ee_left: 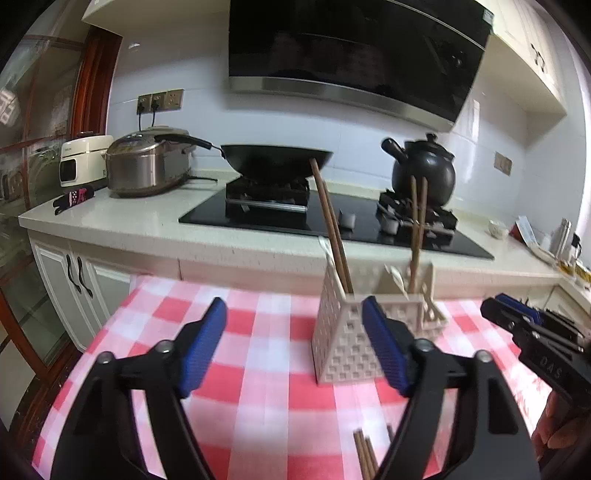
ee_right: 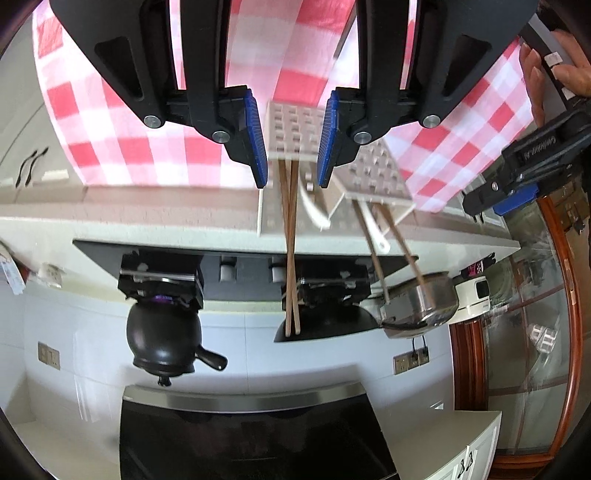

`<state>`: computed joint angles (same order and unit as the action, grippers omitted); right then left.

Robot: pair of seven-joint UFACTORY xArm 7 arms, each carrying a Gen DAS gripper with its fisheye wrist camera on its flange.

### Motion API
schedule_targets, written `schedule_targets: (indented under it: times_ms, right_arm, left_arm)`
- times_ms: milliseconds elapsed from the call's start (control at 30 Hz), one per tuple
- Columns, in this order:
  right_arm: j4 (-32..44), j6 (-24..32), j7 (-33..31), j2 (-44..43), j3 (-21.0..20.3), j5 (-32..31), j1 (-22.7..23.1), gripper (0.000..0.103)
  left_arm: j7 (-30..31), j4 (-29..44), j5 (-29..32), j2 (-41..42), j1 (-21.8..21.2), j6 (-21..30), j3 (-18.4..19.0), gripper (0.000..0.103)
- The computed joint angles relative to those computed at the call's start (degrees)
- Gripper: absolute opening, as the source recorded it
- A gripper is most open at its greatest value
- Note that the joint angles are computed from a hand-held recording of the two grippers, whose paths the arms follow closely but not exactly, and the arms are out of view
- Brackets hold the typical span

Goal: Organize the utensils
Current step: 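Move both grippers back down toward the remaining chopsticks on the cloth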

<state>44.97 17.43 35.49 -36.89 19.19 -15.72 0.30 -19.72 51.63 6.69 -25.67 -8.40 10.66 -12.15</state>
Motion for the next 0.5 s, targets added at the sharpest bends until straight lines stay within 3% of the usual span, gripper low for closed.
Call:
schedule_targets:
  times_ms: [100,267,500]
  right_arm:
    - [-2.5,0.8,0.8,-2.4,0.2,0.9,1.5,0.05]
    - [-5.6,2.1,1.5,-5.6,0.8,2.0,3.4,0.05]
    - [-8.9,4.2,2.4,-7.8,1.1,3.5,6.1,0.051]
  left_arm:
    - [2.7,-4.5,-1.9,-3.4,-3.9,0.3,2.2,0.083]
    - [2.7,-9.9,-2.6,-8.1,-3.9,1.4,1.4,0.085]
    - [4.9,-16.0,-4.7,-13.3,-6.2,3.2,3.1,0.092]
